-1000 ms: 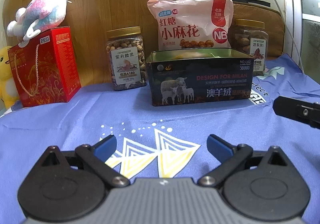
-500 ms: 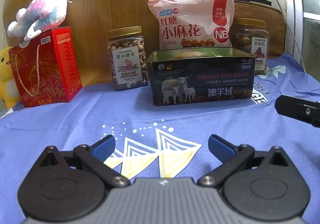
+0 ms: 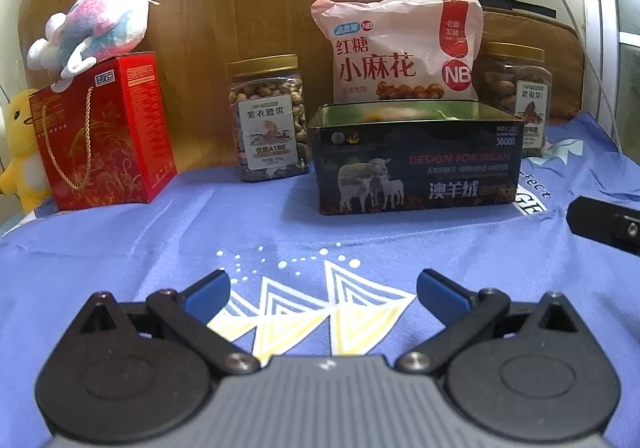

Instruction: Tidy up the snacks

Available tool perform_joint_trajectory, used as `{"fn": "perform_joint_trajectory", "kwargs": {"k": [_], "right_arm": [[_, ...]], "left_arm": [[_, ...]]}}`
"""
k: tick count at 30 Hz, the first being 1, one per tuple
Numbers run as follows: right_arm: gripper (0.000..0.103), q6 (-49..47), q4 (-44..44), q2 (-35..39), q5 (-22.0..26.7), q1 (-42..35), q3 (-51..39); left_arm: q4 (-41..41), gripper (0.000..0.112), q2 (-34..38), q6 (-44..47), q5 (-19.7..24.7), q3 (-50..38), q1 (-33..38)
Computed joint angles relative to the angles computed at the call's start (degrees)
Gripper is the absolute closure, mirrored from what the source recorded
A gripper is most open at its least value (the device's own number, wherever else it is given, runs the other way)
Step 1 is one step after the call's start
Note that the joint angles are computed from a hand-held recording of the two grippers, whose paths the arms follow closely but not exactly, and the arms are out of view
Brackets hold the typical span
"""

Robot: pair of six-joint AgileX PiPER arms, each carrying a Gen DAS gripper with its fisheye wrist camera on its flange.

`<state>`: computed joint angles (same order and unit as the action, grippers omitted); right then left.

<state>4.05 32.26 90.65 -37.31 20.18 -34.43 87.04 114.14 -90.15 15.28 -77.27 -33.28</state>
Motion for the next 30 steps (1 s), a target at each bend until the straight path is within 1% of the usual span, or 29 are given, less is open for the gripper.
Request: {"fn": "perform_joint_trajectory", "kwargs": {"k": [3,10,16,21,25,26,28,30], "right_arm": [[0.029,0.9,-0.5,0.4,-0.1,-0.1,-0.5],[0.029,4.2,-3.1,0.7,-0.8,-0.6,-0.1],[0.029,6.4,-4.3,1.3,-1.4,-0.7,-0.4],[0.029,9.3,-6.8,0.7,-2.3,-1.5,1.1],[0.028,10.1,-7.2,0.5,-2.8,-1.7,1.5],[0.028,10.1,-7.1,0.7,-2.8,-1.6,1.3],[0.028,10.6,-7.3,0.6,-3.1,-1.7,1.6],[0.028,11.2,-7.7,0.4,-3.4,-1.9,2.0]], "left_arm": [[-1.3,0.009,0.1,1.6,0.4,-0.3,-0.1],[-3.3,0.009,0.5,4.3,3.1,-1.1,-1.0],[-2.1,0.009,-0.8,2.6,4.6,-0.6,-1.4],[-0.4,0.009,-1.5,1.5,7.6,-0.9,-2.8],[1.4,0.009,-2.4,-0.3,9.2,-0.6,-3.8],[0.5,0.009,-2.5,0.5,9.3,-0.9,-3.9],[-6.3,0.009,-2.3,7.3,9.4,-2.3,-3.9],[-10.0,0.009,-2.2,10.9,8.8,-3.0,-3.5]]}}
